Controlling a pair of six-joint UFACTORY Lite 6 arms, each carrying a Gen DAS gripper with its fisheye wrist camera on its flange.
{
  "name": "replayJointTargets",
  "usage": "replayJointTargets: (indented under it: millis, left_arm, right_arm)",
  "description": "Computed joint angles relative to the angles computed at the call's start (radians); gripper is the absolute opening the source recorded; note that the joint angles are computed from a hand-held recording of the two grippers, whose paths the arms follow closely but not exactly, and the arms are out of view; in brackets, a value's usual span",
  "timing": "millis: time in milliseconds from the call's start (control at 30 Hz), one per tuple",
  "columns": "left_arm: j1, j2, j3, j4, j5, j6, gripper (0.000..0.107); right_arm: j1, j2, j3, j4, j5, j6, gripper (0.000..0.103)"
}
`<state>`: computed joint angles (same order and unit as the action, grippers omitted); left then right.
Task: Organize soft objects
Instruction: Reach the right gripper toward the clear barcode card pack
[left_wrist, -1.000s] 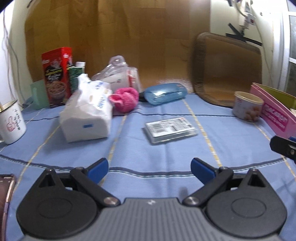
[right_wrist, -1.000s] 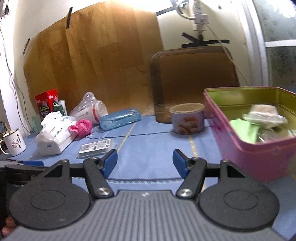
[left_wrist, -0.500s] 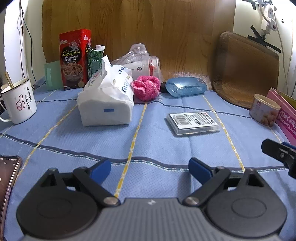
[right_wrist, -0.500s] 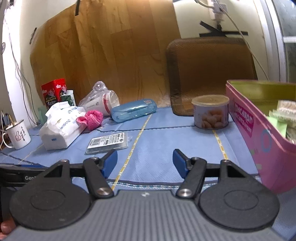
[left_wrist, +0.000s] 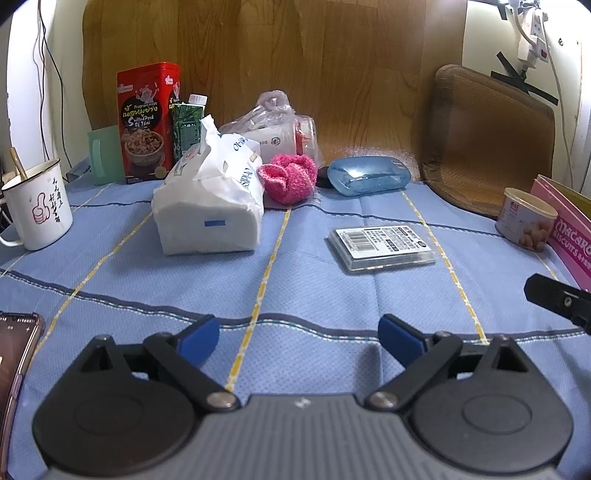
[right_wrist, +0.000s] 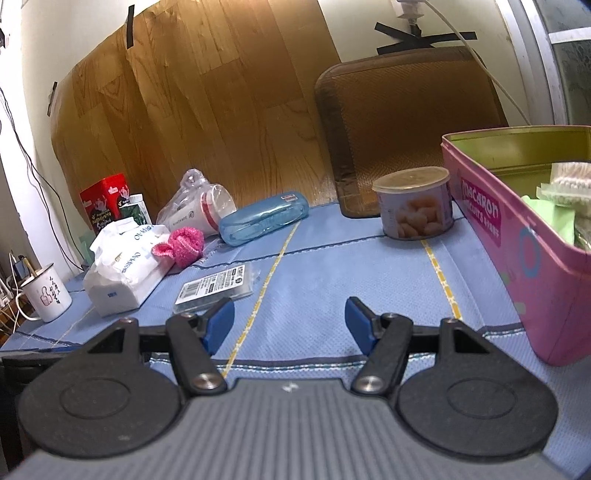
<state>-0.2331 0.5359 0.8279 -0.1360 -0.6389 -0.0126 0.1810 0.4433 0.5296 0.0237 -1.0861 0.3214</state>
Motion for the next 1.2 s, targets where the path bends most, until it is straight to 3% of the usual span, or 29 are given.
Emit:
replayJointTargets:
  millis: [400,567,700,767,967,1067,1200]
  left_arm:
    - [0.018,0.0,0.0,0.053,-0.002,-0.051,0.1]
    - [0.044,-0.005,-0.012,0.094,-0.025,-0.115,0.102]
    - [0.065,-0.014,-0.038,0.076,-0.07,-0.157,0.102]
    - [0.085,-0.01,-0.034,0.104,-0.07,-0.197,0.102]
    - [0.117,-0.001,-0.022,0.154,-0.062,-0.273,0.102]
    - [0.124,-0.001,-0.026,0.169,-0.066,-0.291,0.102]
    - [0.128,-0.001,-0.026,0.184,-0.066,-0.299,0.102]
  right_arm:
    - [-0.001,-0.006,0.005,-0.008,0.026,-0.002,0.071]
    - [-0.001,0.017,0.126,-0.129,0.213,-0.019,0.072]
    - [0.053,0.096,0.307,-0.115,0.303,-0.126,0.08]
    - [0.069,0.17,0.449,-0.122,0.382,-0.153,0.084]
    - [0.073,0.44,0.941,-0.403,0.721,0.098,0.093]
    - [0.078,0.499,1.058,-0.535,0.804,0.184,0.094]
    - [0.072,0.447,0.962,-0.454,0.759,0.113,0.094]
